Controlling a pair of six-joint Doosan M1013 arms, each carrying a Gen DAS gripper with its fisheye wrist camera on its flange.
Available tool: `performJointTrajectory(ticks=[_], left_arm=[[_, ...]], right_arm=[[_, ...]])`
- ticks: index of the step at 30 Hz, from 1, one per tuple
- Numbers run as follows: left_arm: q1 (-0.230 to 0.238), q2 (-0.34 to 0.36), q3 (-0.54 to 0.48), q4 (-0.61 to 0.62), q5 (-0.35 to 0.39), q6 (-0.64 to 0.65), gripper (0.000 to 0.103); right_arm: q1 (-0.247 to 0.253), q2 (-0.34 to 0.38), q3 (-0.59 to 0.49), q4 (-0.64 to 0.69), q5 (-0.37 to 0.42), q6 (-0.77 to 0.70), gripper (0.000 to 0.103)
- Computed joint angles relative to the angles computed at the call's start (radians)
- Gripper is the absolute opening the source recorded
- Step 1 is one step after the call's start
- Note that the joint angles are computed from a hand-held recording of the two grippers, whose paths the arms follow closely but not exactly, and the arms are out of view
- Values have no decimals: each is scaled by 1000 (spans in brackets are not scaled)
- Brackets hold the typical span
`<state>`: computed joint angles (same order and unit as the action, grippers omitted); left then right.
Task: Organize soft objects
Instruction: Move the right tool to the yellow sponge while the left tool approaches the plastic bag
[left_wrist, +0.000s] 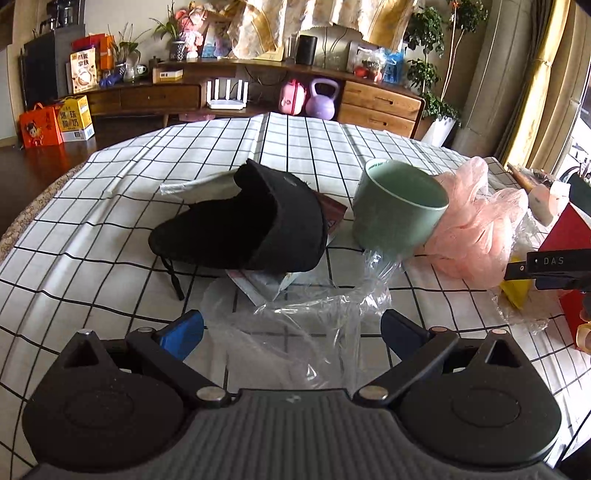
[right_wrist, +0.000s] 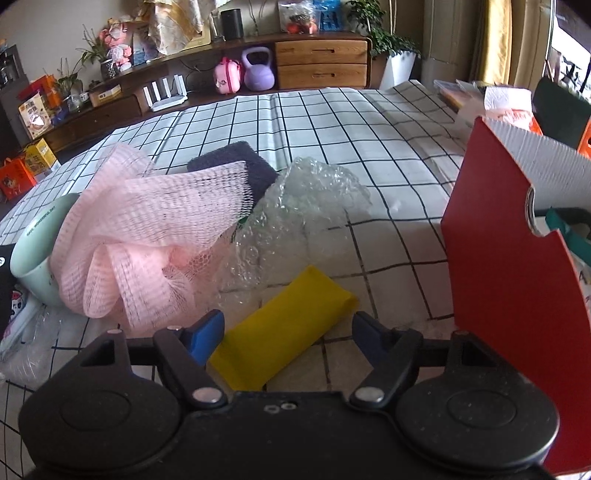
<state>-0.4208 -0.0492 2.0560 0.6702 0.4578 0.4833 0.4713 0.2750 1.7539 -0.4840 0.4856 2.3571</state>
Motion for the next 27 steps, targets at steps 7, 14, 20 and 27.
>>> performJointTrajectory(ticks=[7, 14, 20, 27], left_arm=[[17, 26, -9, -49, -16, 25, 102], [20, 31, -5, -65, -25, 49, 95], [16, 27, 0, -40, -33, 45, 85], [18, 12, 4, -77, -47, 91, 58]], right_arm=[[7, 11, -8, 2, 10, 9, 76], [14, 2, 3, -18, 6, 34, 65], [18, -4, 9, -18, 0, 21, 56], [12, -23, 27, 14, -22, -3, 45]])
